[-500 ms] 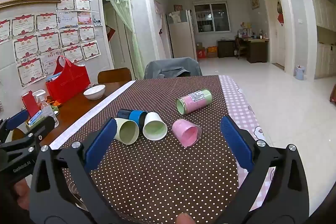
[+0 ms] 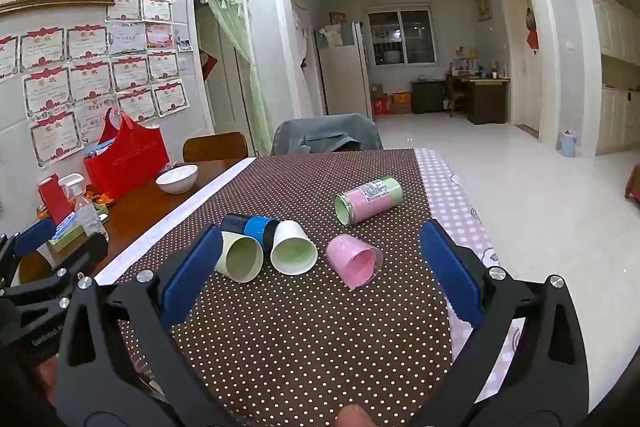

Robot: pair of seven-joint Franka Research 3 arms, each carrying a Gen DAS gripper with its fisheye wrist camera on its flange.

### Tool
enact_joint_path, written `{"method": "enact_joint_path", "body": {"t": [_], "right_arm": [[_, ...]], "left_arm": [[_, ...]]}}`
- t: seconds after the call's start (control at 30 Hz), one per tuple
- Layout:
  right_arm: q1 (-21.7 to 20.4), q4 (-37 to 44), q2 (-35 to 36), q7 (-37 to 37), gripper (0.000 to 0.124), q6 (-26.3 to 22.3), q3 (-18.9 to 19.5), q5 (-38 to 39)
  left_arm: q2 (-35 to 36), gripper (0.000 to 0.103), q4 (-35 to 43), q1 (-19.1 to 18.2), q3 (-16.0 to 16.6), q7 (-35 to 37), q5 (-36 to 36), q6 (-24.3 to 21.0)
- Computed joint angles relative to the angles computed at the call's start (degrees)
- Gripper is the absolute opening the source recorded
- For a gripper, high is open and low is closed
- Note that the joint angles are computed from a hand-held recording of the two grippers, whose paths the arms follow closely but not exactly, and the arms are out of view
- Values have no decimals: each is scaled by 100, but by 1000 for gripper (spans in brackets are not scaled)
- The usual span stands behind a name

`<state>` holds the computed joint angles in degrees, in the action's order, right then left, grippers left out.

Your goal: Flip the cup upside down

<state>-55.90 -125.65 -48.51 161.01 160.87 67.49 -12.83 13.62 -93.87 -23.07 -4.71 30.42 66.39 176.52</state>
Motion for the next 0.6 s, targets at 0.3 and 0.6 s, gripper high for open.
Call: {"method": "enact_joint_path", "body": {"t": [0.3, 0.6], "right_arm": [[-119, 166, -100, -34, 97, -12, 31, -2], [-316, 306, -248, -48, 97, -5, 109, 197]], "left_arm": [[11, 99, 224, -62, 183, -1279, 1178, 74], [27, 99, 324, 204, 18, -1866, 1521, 331]]}}
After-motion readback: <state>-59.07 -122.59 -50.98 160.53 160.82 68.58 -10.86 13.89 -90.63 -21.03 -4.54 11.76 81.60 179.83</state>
